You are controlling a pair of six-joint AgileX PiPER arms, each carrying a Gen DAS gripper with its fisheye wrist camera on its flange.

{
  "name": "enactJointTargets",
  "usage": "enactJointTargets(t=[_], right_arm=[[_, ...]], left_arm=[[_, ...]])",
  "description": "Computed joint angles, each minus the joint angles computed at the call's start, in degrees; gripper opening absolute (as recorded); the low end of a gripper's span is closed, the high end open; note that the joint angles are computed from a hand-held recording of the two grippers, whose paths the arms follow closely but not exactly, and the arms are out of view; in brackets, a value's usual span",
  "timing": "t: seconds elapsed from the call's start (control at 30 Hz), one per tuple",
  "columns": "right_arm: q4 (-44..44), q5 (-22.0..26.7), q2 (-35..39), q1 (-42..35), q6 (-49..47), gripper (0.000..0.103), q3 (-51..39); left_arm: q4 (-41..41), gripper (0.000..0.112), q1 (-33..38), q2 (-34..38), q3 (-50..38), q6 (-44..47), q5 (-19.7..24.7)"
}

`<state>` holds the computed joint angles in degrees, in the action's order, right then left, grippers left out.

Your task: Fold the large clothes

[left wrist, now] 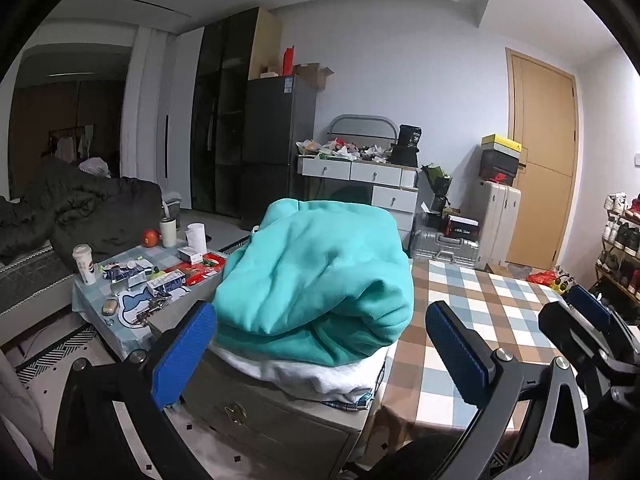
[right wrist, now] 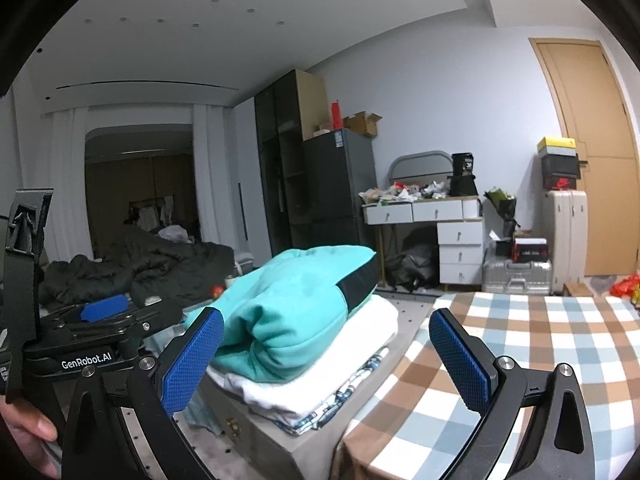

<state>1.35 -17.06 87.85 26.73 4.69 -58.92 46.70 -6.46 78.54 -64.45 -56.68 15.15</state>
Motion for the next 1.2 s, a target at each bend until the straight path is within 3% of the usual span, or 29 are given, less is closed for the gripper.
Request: enactJointTargets(t=[0.13, 0.3, 0.37, 0.57, 0.8, 0.93, 1.2], right_arm=[[1.1, -0.5, -0.3, 0.5, -0.9, 0.103, 0.5], [4.4, -0.9, -0.9, 1.2, -4.9, 0.103, 0.9], [6.4, -1.5, -1.3, 1.5, -7.0, 0.103, 1.3], [3.7, -1.0, -2.2, 0.7, -3.7, 0.103, 1.8], [5.4, -1.7, -3.3, 0.5, -5.9, 0.103, 2.7], [0.8, -1.6, -3.7, -0.3, -0.4, 0.103, 3.1], [1.1, -1.8, -3.8, -0.2, -1.2, 0.103, 3.3]], left_arm=[[-3.8, 0.102, 0.3, -0.5, -0.2, 4.1, 0.1], [2.5, 0.102, -0.5, -0.1, -0.7, -1.6, 0.9], [0.0, 0.102, -0.1, 0.1, -1.0, 0.7, 0.2], [-2.7, 0.102, -0.3, -0.7, -0.9, 2.8, -0.1], [0.3, 0.102, -1.6, -0.6, -1.0, 0.7, 0.7], [-0.7, 0.102, -2.0, -0.5, -1.3, 1.9, 1.0], [4.0, 0.102, -3.6, -1.6, -0.3, -2.2, 2.6]])
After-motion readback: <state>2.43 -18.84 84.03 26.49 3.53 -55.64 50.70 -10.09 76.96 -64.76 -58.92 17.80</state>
